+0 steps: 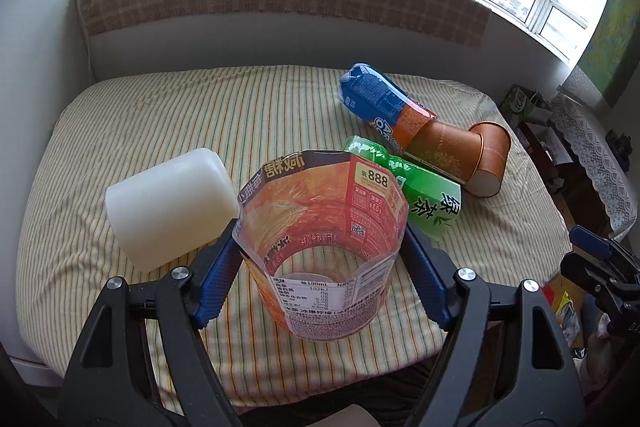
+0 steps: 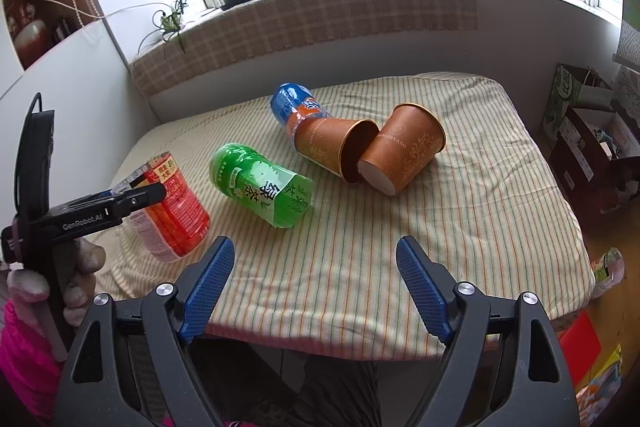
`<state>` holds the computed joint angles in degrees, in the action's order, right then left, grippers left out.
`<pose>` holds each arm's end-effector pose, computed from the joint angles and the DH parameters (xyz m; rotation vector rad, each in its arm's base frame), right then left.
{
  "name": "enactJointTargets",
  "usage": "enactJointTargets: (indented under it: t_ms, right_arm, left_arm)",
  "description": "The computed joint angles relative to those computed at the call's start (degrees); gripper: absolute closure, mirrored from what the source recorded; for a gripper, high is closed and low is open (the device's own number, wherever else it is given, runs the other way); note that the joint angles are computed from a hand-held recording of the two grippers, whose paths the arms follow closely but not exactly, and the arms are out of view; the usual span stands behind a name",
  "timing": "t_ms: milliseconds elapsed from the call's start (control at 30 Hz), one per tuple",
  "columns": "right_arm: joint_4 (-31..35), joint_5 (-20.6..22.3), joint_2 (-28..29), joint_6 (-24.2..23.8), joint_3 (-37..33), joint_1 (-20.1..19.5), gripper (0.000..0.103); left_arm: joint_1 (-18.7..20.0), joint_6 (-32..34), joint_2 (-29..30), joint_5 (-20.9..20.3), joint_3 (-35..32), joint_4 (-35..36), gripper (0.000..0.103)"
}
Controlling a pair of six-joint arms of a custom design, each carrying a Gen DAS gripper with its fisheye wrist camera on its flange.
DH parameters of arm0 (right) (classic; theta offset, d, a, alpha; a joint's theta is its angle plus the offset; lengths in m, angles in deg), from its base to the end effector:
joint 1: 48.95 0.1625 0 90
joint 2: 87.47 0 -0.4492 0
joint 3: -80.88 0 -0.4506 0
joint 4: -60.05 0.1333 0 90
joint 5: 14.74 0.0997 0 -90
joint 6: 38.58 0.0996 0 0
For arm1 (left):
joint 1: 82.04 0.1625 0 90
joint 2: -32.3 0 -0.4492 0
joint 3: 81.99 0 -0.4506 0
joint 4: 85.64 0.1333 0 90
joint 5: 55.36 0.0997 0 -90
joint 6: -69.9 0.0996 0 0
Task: Flip cup upright
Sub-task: 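Carry the upright red-labelled cup with the left gripper over the bed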
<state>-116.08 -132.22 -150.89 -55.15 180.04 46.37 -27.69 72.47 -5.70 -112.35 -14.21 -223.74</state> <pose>0.1517 -0.6873 0.3215 0.1837 -2.3964 1.0607 -0.3523 -0.8130 0.1673 0.7368 2.5074 -0.6237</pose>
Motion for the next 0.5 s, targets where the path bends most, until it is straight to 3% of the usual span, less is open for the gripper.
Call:
enactJointTargets:
  t_ms: [500]
  right_arm:
    - [-4.4, -2.9, -0.4, -0.9, 1.8, 0.7, 0.02]
  left_arm:
    - [0.1, 5.3, 0.3, -0.3, 3.7, -9.2, 0.024]
